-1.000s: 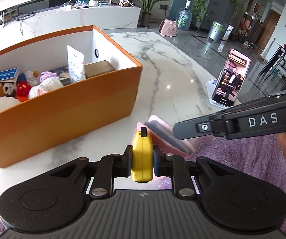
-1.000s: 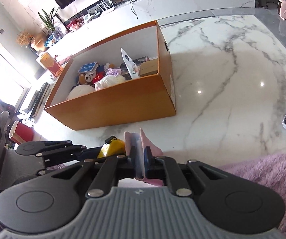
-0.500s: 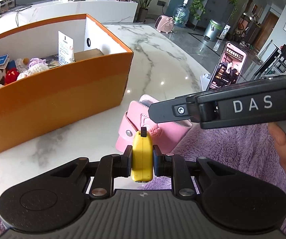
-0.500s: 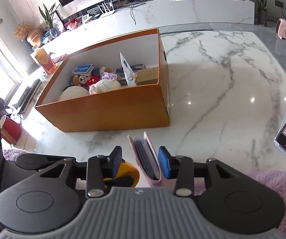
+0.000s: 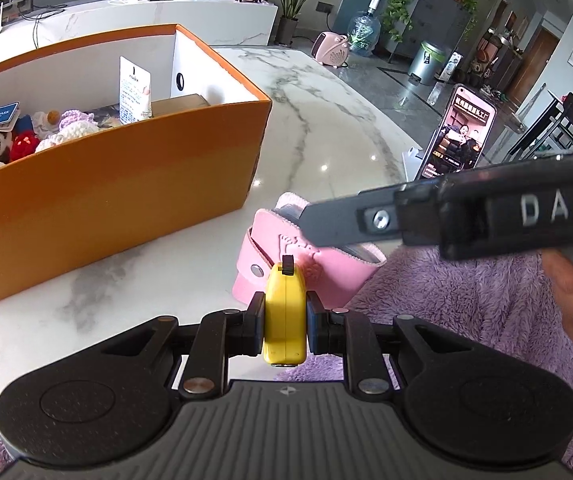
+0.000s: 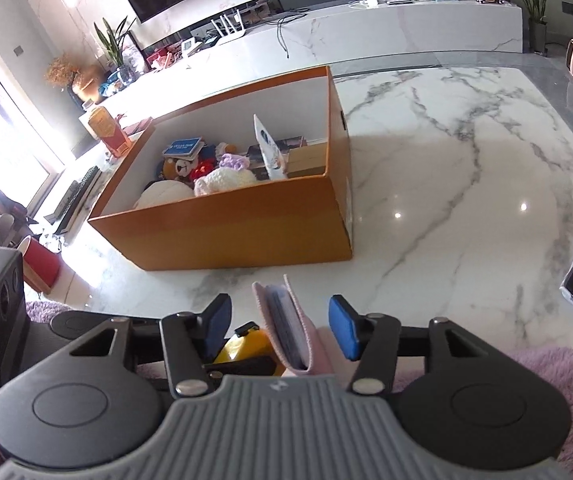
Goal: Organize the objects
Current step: 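Carry the tape measure with the left tool while the right tool carries the wallet over the orange box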
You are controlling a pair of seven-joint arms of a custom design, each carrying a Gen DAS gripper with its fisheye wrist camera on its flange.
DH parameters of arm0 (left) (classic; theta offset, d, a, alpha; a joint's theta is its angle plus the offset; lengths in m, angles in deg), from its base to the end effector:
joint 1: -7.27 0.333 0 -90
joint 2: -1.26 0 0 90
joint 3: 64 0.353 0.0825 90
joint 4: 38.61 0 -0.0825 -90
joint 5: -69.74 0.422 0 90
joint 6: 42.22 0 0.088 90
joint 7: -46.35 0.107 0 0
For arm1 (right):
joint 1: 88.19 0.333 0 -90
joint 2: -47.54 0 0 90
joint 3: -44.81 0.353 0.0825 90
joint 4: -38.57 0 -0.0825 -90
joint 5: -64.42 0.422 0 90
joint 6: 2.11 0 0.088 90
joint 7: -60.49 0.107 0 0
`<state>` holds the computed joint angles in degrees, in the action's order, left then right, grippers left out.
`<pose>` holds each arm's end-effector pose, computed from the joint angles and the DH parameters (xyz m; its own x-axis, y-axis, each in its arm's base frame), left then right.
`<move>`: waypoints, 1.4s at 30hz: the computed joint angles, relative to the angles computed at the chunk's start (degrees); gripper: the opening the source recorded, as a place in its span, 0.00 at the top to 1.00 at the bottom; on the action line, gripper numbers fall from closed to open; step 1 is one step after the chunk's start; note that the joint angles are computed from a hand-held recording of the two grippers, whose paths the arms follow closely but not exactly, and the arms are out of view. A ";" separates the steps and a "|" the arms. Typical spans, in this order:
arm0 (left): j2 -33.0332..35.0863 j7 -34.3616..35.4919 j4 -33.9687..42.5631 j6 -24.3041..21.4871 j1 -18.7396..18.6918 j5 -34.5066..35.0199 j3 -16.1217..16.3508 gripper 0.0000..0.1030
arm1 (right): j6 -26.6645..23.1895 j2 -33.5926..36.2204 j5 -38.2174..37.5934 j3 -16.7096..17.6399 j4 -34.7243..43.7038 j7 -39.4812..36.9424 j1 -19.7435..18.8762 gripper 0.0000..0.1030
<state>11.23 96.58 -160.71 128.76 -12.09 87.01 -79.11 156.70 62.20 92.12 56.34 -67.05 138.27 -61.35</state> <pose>0.5228 -0.3765 0.4192 -0.2445 -0.9356 0.2546 -0.8097 0.0525 -0.5845 0.5745 0.4138 0.4812 0.5219 -0.7873 -0.3284 -0.7618 -0.2570 -0.5946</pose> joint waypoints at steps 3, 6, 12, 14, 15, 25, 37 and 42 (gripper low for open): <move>0.12 0.68 -0.02 -0.18 0.18 -0.56 -0.33 0.78 | -0.55 0.43 -3.19 -0.94 0.14 1.49 1.25 0.45; -0.04 0.67 -0.40 -0.53 0.19 -1.04 -0.36 0.78 | -0.94 1.12 -6.52 -2.05 0.50 4.69 2.27 0.51; 0.18 1.07 -0.50 -0.37 0.38 -1.76 -0.48 0.78 | -2.59 2.87 -8.98 -2.10 2.20 6.29 2.36 0.63; -0.04 0.67 -0.67 -0.48 0.19 -1.38 -0.17 0.78 | -2.67 3.18 -10.38 -2.40 2.50 6.91 2.76 0.72; -0.21 0.42 -0.81 -0.48 0.13 -1.20 -0.04 0.78 | -2.56 3.21 -11.39 -2.68 2.55 7.29 3.06 0.73; -5.36 1.42 -3.81 0.62 2.37 -4.26 -0.33 0.78 | -0.71 0.48 -14.12 -2.82 1.78 8.97 2.71 0.82; -9.59 4.65 -0.15 -3.29 4.93 -4.56 2.03 0.78 | 1.28 3.19 -13.28 -2.54 13.60 3.92 2.29 0.83; -7.78 1.16 3.92 -5.26 6.39 2.03 3.25 0.78 | -1.19 10.48 -14.61 -3.80 25.45 6.75 3.48 0.83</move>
